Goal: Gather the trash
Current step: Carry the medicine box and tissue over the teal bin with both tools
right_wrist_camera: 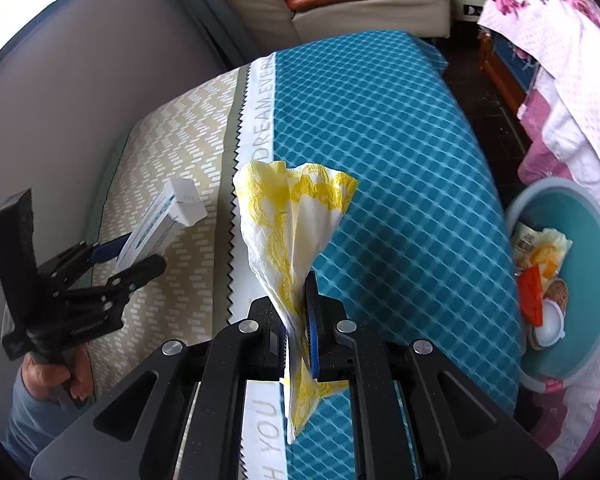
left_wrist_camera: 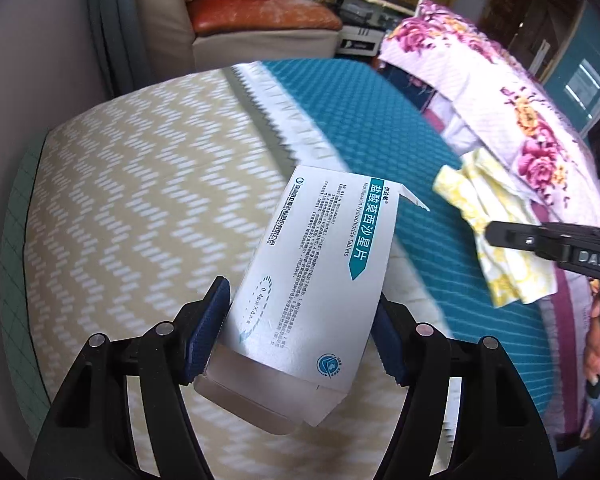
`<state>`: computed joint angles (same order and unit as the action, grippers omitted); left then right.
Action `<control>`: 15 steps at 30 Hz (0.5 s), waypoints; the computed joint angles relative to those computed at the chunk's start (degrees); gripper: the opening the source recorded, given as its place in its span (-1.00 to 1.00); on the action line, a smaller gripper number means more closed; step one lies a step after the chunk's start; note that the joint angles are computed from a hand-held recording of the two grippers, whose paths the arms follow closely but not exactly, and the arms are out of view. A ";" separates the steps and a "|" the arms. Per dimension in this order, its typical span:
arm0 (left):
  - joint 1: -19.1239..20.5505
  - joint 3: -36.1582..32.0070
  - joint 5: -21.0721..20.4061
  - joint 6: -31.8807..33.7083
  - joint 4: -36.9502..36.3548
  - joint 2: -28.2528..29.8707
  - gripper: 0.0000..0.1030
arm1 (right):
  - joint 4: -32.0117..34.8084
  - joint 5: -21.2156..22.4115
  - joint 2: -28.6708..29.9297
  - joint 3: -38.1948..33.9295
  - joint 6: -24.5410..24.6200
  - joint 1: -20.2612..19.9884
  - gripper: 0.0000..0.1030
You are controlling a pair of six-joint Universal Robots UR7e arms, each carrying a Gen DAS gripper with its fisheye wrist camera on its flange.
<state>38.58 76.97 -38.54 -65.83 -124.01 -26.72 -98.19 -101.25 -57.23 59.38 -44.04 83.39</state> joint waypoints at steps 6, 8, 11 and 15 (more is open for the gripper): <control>-1.16 -8.53 -0.39 2.93 0.65 5.55 0.32 | 0.60 2.44 -1.04 -1.17 0.47 -1.81 -0.85; -1.34 -11.93 -0.80 4.10 1.41 7.62 0.32 | 0.89 3.47 -1.32 -2.41 0.63 -2.75 -0.85; -1.53 -18.19 -1.38 6.21 3.14 11.31 0.32 | -0.97 4.60 -0.46 -2.77 1.06 -3.57 -0.85; -1.70 -26.28 -2.01 7.69 6.08 15.98 0.32 | -2.39 6.27 -0.59 -3.52 0.63 -5.05 -0.85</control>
